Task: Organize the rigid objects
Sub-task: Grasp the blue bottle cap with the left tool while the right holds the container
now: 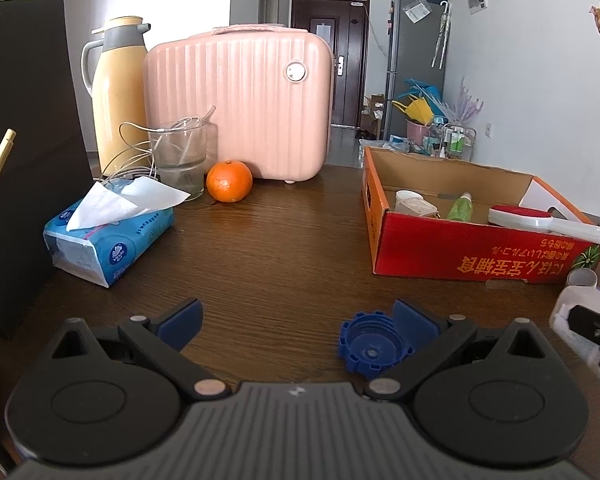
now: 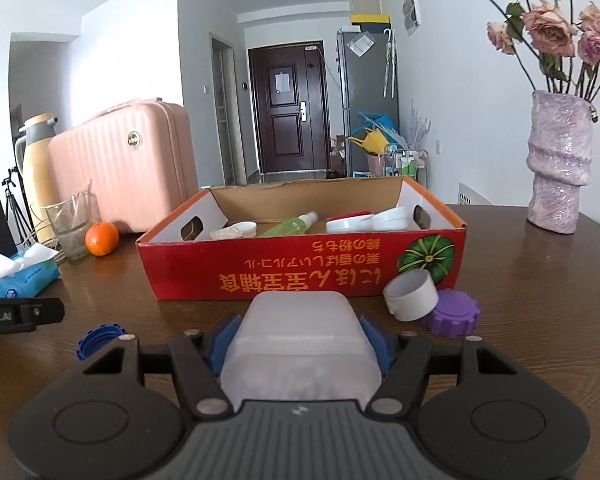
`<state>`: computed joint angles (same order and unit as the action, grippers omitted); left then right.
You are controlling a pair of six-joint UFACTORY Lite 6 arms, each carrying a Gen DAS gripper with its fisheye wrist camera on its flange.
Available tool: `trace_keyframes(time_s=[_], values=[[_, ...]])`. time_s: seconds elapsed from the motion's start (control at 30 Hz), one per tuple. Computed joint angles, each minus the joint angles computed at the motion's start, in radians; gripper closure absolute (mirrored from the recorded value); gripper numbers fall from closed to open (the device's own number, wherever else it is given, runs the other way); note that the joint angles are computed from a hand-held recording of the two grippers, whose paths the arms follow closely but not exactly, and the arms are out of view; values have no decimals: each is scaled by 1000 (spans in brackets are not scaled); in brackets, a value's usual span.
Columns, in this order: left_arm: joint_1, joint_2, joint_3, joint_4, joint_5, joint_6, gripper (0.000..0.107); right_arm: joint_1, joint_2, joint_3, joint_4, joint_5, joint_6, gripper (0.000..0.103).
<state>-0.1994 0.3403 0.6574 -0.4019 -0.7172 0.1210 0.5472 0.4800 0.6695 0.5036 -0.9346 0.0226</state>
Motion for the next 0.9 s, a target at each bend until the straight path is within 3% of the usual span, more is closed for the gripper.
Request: trace_keyframes(time_s=[0.43,0.9], values=[[-61,88,50,43,20,22,4,-80,-69,-119,-79,-55,37,38],[-94,268,260,-119,123,121,4,-115,-89,-150,-101,-76,52,38]])
